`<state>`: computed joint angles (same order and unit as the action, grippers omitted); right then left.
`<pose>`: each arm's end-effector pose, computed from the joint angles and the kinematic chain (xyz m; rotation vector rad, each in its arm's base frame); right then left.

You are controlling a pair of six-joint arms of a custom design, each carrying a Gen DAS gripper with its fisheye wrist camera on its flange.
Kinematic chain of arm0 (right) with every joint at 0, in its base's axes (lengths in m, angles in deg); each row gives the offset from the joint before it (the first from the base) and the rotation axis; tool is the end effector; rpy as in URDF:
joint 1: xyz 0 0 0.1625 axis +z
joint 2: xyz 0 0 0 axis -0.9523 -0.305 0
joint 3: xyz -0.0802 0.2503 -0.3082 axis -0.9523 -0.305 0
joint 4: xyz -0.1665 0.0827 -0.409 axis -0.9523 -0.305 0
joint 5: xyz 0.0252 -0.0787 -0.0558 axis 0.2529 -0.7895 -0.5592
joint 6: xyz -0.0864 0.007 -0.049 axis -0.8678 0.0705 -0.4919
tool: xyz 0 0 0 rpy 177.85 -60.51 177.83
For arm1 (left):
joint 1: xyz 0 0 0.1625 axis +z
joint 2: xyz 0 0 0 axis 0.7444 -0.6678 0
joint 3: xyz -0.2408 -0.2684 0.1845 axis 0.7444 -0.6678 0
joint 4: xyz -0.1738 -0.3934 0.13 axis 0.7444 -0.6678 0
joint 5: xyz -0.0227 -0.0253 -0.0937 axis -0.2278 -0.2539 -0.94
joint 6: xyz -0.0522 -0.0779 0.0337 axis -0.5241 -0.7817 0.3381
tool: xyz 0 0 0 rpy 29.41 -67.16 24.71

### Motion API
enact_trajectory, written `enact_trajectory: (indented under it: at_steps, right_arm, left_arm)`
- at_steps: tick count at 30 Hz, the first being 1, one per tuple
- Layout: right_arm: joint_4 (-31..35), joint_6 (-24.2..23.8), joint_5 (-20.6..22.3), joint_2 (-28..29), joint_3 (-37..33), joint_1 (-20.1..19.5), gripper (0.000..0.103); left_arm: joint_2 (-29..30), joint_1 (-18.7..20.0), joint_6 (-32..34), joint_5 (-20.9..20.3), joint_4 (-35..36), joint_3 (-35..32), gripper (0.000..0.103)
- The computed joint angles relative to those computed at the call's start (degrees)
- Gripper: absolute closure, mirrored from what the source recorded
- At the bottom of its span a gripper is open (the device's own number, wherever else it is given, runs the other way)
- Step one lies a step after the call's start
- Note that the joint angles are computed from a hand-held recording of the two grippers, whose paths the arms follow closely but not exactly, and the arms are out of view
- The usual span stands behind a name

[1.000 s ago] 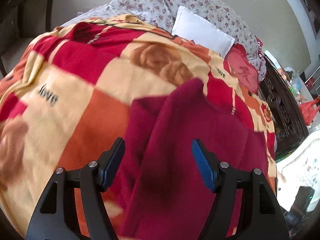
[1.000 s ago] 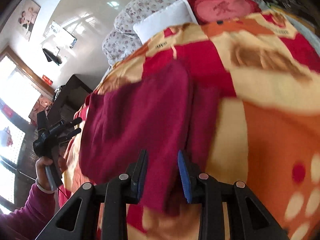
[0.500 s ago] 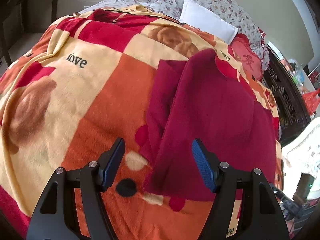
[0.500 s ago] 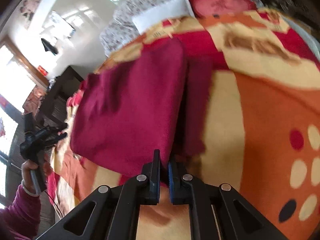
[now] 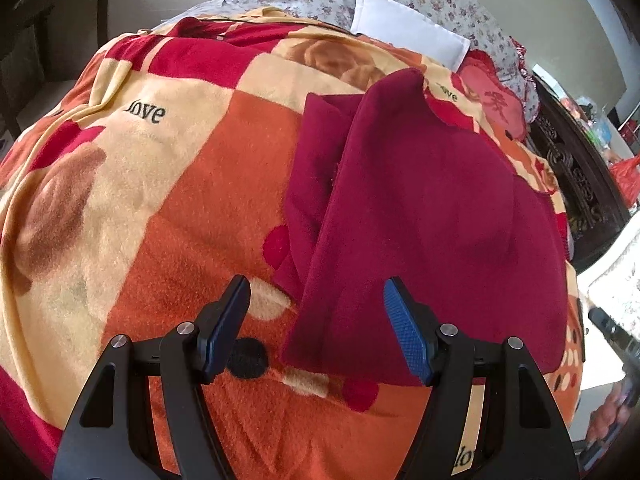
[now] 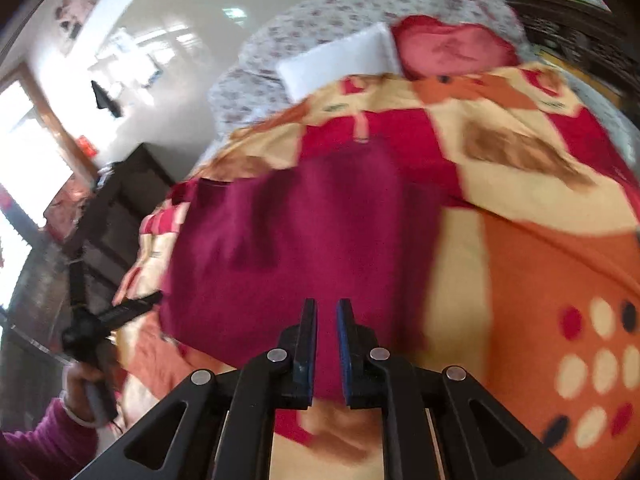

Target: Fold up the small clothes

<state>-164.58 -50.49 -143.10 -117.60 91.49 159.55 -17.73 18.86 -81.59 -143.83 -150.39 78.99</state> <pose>0.0772 -0.5899 0.2303 0.0485 -2.5894 1.0066 -0.1154 -0.7340 0.1019 0.4079 2.6344 -0.5768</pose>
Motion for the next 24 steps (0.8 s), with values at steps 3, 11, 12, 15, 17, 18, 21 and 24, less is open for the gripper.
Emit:
enact_trajectory:
  at_steps: [3,11,12,15,17,18,21,24]
  right_arm:
    - [3.1,-1.8,0.3,6.2,-6.7,0.8,0.094]
    - [11.5,-3.0,-2.1,20.4,-25.9,2.1,0.094]
    - [12.5,-3.3,-2.5,21.6,-27.5,2.3,0.094]
    - [15.9,-4.7,-4.1,26.2,-33.5,2.8,0.094]
    - [17.1,-5.5,-4.5,28.3,-36.2,3.1,0.094]
    - [17.6,-5.9,-5.2,29.5,-37.7,3.3,0.094]
    - [18.5,-7.9,-7.7,33.2,-42.6,4.2,0.094]
    - [19.0,-8.6,-7.5,33.9,-44.6,5.2,0.094]
  left_arm:
    - [0.7,-0.2,0.0,1.3,0.0,-0.3,0.034]
    - [2.3,0.0,-0.2,2.5,1.1,-1.7,0.034]
    - [2.4,0.1,-0.2,2.4,1.1,-1.9,0.034]
    - [2.8,0.6,-0.4,1.6,1.4,-2.5,0.034]
    - [3.0,0.9,-0.6,1.0,1.7,-2.9,0.034]
    - [3.1,1.1,-0.8,0.8,2.0,-3.2,0.034]
    - [3.2,1.3,-0.9,0.5,2.3,-3.4,0.034]
    - [3.0,1.3,-0.8,0.3,2.4,-3.3,0.034]
